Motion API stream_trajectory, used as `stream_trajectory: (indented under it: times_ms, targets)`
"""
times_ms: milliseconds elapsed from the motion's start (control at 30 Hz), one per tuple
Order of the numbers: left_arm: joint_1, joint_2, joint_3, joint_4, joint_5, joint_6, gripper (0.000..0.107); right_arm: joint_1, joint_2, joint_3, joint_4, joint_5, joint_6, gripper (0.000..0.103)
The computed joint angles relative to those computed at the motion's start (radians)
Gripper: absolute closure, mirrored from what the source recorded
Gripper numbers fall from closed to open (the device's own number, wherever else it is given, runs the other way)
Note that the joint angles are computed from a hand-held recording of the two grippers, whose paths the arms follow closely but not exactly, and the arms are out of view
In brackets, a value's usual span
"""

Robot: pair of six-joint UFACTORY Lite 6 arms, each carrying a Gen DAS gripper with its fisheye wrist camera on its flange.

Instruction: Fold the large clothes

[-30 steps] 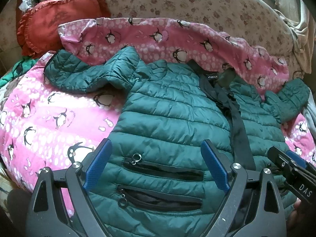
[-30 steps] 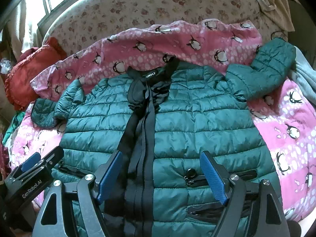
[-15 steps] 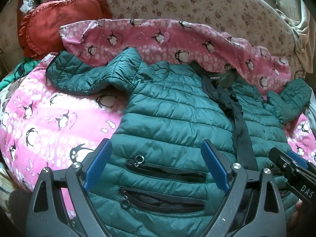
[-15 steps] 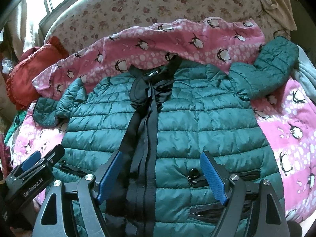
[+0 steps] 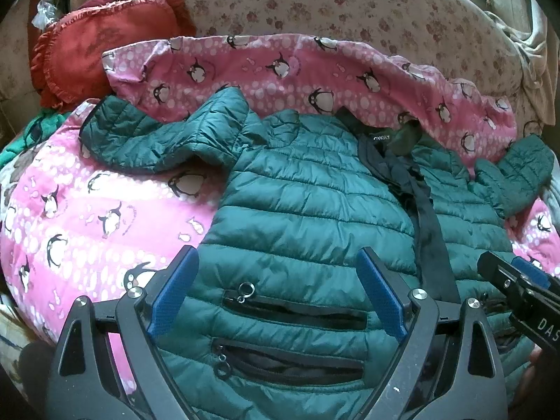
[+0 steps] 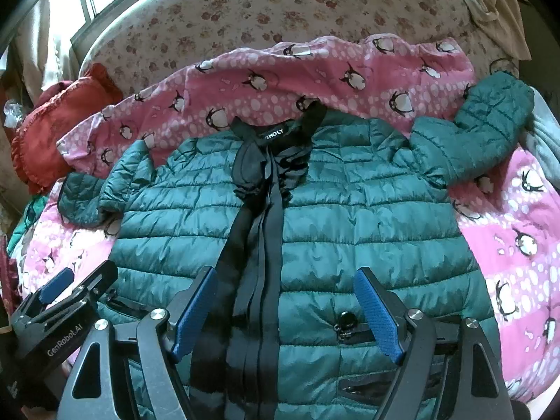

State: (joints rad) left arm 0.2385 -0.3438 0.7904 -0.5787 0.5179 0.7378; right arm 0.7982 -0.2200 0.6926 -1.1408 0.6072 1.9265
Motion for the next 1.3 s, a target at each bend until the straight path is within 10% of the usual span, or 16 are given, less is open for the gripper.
stream_trajectory:
  times_ms: [1300]
  targets:
    - [-0.144,0.226,0.155,0.157,-0.116,-0.204,0.016,-0.187,0.182,0.159,0.029,-0.161,-0.154,0.024]
